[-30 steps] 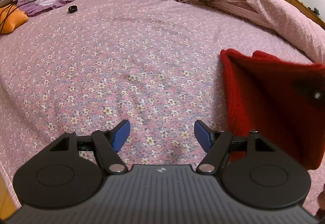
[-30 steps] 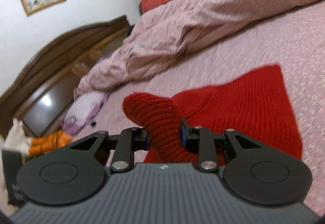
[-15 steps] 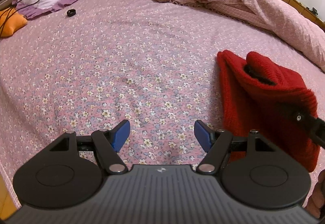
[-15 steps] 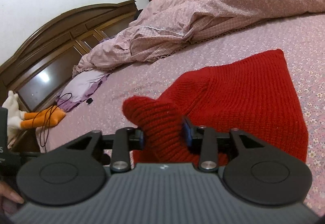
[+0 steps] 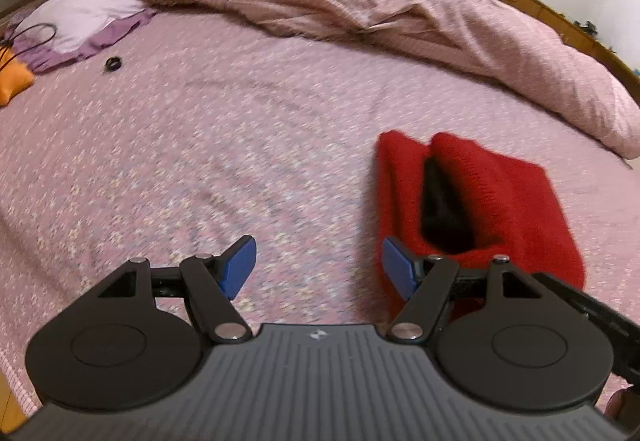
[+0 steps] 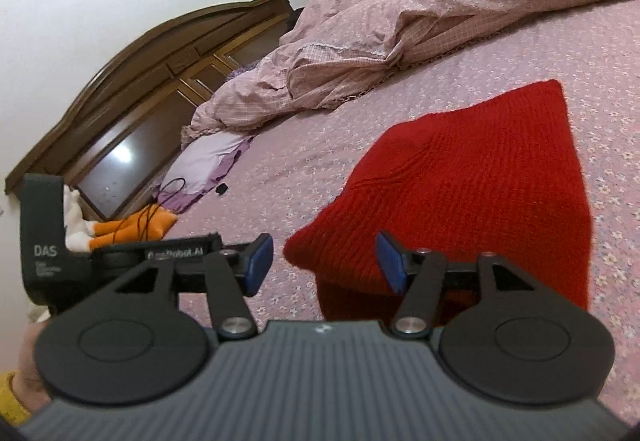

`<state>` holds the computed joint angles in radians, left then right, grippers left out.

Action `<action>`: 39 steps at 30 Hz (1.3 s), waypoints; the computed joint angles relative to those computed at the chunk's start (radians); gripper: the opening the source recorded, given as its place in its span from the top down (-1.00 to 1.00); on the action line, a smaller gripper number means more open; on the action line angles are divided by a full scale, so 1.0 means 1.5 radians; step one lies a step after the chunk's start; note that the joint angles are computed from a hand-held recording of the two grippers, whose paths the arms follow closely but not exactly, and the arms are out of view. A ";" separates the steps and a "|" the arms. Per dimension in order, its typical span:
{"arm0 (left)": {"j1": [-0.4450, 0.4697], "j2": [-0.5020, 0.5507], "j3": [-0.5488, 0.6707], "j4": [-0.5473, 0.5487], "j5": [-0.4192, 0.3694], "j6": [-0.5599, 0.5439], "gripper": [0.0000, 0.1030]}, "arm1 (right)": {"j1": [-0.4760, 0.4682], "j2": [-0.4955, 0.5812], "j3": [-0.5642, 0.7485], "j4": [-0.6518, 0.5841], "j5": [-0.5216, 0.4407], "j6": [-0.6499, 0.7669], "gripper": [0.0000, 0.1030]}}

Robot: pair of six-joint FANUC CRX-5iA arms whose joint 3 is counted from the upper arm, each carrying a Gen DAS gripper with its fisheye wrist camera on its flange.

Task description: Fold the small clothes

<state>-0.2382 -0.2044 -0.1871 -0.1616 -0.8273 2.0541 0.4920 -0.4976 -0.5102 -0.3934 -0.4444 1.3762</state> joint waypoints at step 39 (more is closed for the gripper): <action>-0.038 0.097 -0.048 0.272 0.226 -0.274 0.58 | -0.077 -0.042 -0.154 0.329 0.071 -0.417 -0.21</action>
<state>-0.2951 -0.0593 -0.2585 0.2463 -0.4884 1.6438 0.3758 -0.5612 -0.7405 0.1003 -0.3372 0.7510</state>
